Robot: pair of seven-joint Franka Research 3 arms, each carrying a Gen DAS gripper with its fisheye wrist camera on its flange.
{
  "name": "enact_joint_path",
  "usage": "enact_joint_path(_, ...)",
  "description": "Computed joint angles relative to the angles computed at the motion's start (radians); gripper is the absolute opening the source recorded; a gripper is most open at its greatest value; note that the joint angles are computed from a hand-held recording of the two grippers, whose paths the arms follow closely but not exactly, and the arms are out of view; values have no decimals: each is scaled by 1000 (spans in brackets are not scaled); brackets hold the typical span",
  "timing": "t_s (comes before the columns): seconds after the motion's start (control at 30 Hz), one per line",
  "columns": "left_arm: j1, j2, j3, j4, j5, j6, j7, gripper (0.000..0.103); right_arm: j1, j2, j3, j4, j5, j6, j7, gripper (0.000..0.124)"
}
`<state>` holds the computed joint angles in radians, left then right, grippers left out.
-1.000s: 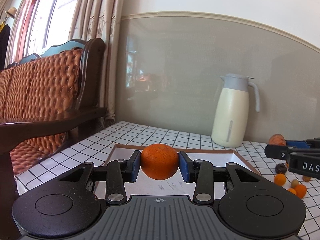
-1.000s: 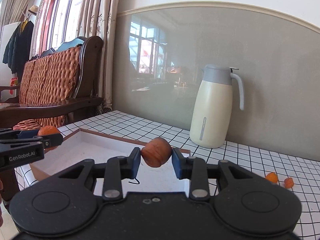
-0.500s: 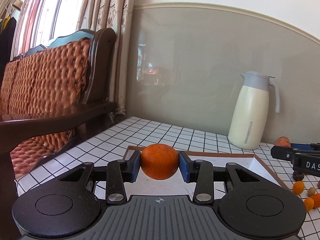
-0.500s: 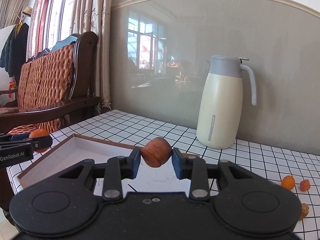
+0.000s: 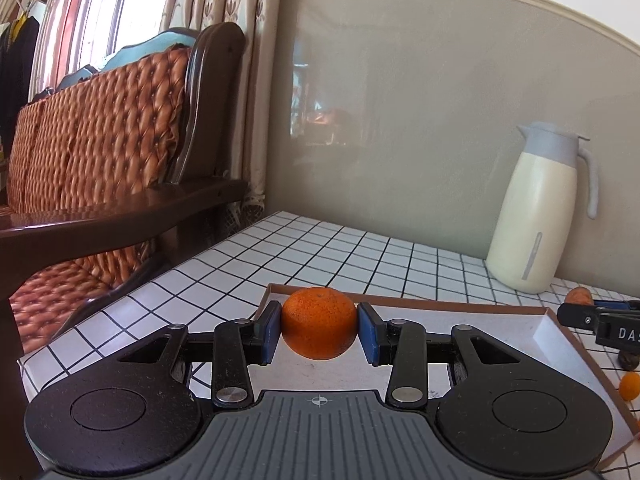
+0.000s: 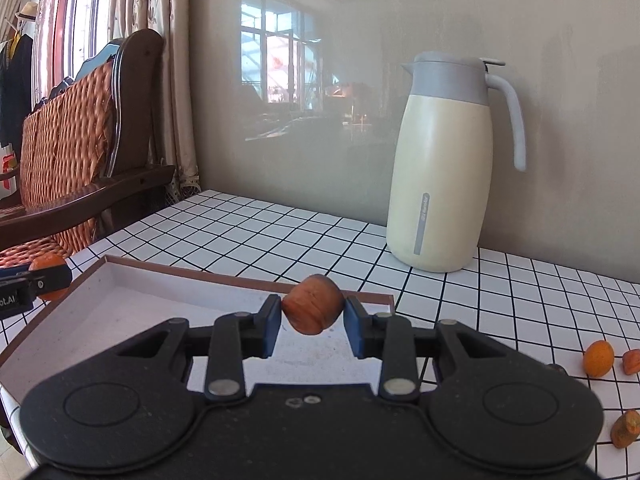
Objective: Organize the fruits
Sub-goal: 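Carry both fruits over the cardboard tray and open both tools to drop them, then move both open tools back toward the remaining fruits on the table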
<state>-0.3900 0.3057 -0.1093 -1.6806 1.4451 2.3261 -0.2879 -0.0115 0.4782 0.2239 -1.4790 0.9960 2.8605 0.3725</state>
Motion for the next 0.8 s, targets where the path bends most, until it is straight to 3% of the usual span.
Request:
enact_joint_path(0.03,6,7,-1,7,-14,13,7,41,18,8,-22,10,-40,-8,32,27)
enact_joint_path(0.07,9,12,0,11,-18,29,8,41,28,17,-25,15,-52,21,37,42)
enact_joint_path(0.1,5,17,3,14,-10,24,2,52,12,22,6,11,-25,75,2,87)
enact_joint_path(0.13,-9,19,8,16,14,0,-14,84,-17,27,62,9,66,142,-99,97)
enact_joint_path(0.17,-25,16,12,12,54,-29,-38,97,-29,35,83,17,91,167,-130,97)
enact_joint_path(0.2,-38,14,14,9,91,-60,-56,103,-22,38,69,20,52,159,-91,97)
enact_joint_path(0.57,-27,-13,-13,-24,119,-50,-78,103,-77,2,128,-18,185,179,-249,97)
enact_joint_path(0.8,-43,-23,-29,-35,140,-75,-92,103,-69,-57,94,-71,327,162,-378,96)
